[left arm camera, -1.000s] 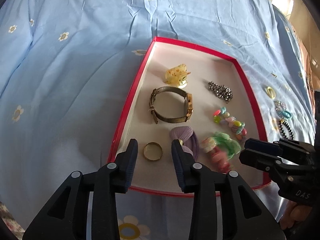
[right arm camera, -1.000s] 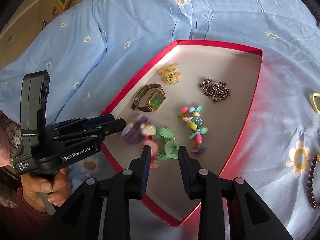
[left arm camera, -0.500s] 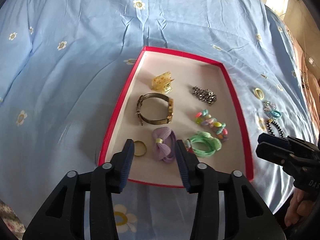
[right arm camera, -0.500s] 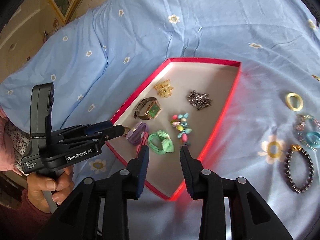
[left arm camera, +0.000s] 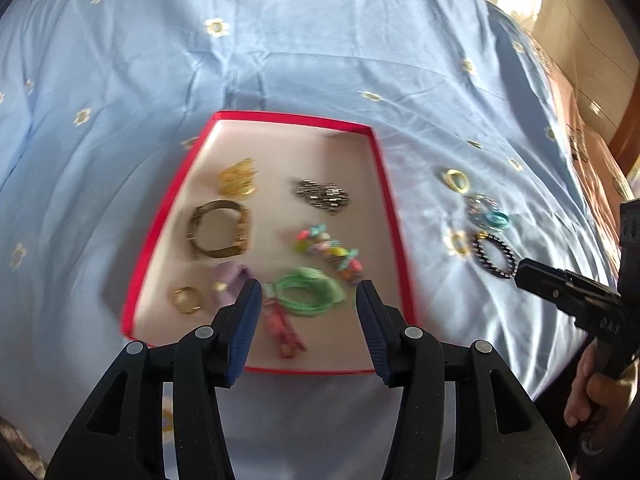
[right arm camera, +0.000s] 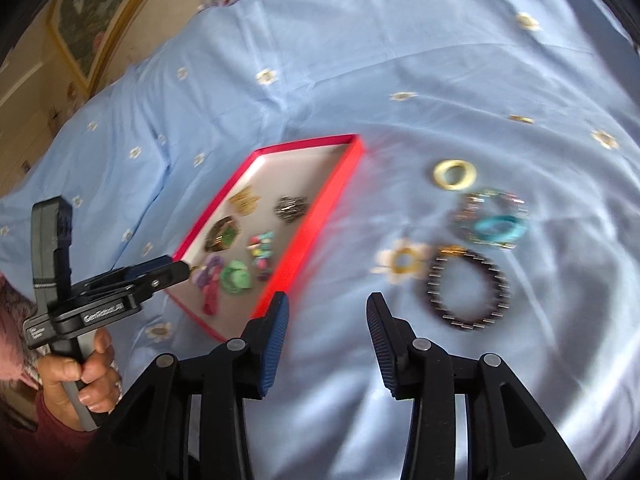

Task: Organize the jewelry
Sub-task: 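Move both tools back to the black bead bracelet and blue hair tie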

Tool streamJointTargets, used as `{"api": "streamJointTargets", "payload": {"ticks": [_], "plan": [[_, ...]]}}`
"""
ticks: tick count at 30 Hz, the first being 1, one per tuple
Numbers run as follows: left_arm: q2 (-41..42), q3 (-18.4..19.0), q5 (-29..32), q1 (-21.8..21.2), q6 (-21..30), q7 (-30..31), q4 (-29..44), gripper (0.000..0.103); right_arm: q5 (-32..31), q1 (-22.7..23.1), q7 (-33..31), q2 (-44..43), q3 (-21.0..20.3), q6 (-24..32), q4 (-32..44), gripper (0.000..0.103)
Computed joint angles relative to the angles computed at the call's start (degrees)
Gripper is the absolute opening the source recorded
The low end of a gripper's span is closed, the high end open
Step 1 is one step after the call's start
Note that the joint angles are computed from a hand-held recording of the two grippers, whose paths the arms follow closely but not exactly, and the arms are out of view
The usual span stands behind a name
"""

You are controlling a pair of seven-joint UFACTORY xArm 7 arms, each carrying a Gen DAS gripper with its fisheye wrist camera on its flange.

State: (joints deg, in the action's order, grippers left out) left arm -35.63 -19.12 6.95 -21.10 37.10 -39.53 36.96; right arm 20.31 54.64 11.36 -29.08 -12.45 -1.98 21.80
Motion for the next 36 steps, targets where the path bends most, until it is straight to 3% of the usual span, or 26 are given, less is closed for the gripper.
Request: {"api": "streamJointTargets", "payload": {"ticks": [9,16,29,36], "plan": [[6.0,-1.9,0.9,-1.5,-0.9,-0.7,4.5,0.05,-1.5,-9.6,2.7,-7.3,2.6,1.6,-6.1,0.042],[10.9,-2.6,2.2,-3.0,-1.9,-1.3,8.1,0.051,-2.4,-11.4,3.1,-8.6,0.9,0.9,-7.5,0.042],[21.2,-2.2,4.2,-6.9,-3.5,-1.1,15.1,0.051,-2.7,-8.1,-0.2,-5.8,-8.8,-1.2,-5.4,0.042],[27.1,-0.7,3.4,-9.2,-5.6,0.4,18.7,0.051,-1.3,0.2,-3.3,-2.4,-17.6,-2.2,-2.6,0.042]]}}
